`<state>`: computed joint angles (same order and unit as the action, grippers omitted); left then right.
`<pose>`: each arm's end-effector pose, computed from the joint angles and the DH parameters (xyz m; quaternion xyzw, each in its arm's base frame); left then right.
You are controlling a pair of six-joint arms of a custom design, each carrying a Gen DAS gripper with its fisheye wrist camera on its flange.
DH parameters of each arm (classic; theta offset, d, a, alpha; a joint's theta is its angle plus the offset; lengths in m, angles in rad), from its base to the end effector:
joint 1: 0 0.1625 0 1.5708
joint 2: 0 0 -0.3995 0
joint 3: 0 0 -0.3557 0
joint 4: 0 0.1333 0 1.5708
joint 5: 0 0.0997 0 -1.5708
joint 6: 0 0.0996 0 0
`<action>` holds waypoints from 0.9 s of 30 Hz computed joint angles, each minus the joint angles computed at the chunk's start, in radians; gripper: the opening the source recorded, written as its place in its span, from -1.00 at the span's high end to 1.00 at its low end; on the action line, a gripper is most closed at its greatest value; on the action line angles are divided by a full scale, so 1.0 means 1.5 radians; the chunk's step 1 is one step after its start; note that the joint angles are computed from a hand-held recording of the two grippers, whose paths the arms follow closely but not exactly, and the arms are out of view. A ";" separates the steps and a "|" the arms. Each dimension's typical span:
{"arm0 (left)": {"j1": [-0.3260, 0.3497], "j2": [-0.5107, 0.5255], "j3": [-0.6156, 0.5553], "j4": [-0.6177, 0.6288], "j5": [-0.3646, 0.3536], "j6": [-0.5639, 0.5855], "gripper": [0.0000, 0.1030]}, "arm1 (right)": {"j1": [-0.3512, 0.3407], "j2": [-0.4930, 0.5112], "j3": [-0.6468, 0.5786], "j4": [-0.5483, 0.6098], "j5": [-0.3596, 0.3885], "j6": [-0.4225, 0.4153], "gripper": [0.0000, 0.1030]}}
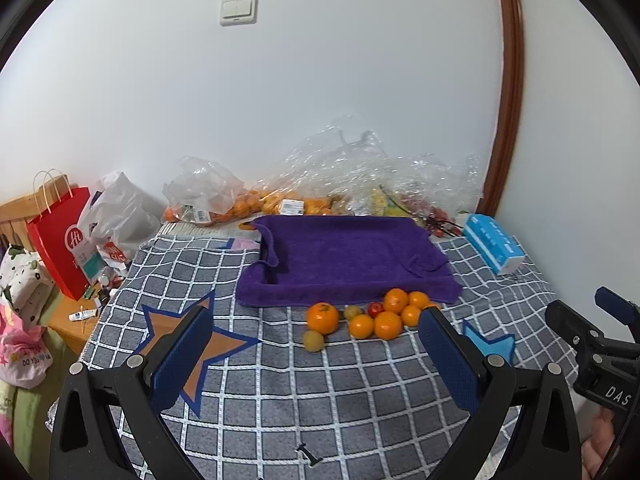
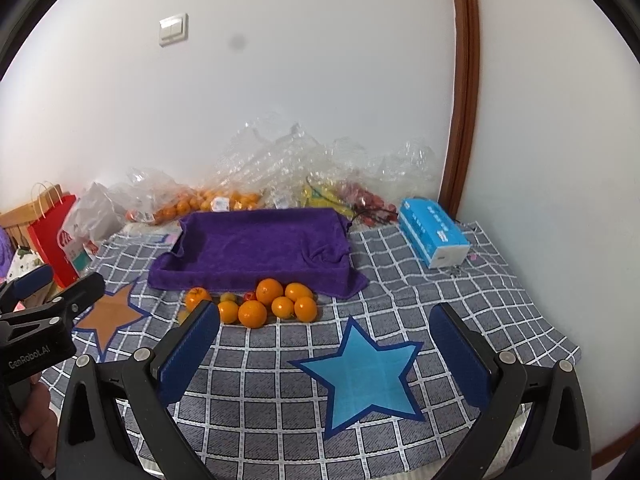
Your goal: Organize fruits
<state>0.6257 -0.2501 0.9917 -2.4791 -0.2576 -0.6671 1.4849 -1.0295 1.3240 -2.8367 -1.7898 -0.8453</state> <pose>-0.4750 -0.6265 0.0126 0.0590 0.7888 -0.4846 0.3736 0.0527 -0.6898 0.4291 0.2784 -0.8354 0.3712 0.2947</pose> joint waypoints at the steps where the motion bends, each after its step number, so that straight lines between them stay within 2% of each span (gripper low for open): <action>1: 0.003 -0.002 0.003 0.004 0.000 -0.007 -1.00 | -0.001 0.005 -0.008 0.006 0.001 0.003 -1.00; 6: 0.025 -0.009 0.016 0.004 -0.012 -0.025 -1.00 | -0.010 0.046 -0.055 0.024 0.001 0.015 -1.00; 11: 0.053 -0.015 0.025 0.025 -0.022 -0.055 -1.00 | -0.021 0.088 -0.095 0.035 0.012 -0.007 -0.99; 14: 0.068 -0.015 0.024 0.040 -0.025 -0.069 -1.00 | -0.032 0.109 -0.129 0.085 0.037 -0.004 -0.99; 16: 0.077 -0.015 0.023 0.043 -0.029 -0.070 -0.97 | -0.035 0.128 -0.155 0.106 0.030 0.009 -0.99; 19: 0.093 -0.017 0.024 0.027 -0.062 -0.042 -0.77 | -0.034 0.161 -0.194 0.120 0.003 0.011 -0.89; 22: 0.109 -0.012 0.023 -0.003 -0.082 -0.014 -0.77 | -0.038 0.189 -0.233 0.150 0.003 0.009 -0.83; 27: 0.128 0.003 0.000 -0.009 -0.105 0.016 -0.77 | -0.042 0.232 -0.284 0.170 -0.015 0.007 -0.62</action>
<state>0.8179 -0.2457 0.9914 -2.4922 -0.4147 -0.6438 1.4225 -0.6820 0.8982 -2.5822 -1.8117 -0.8343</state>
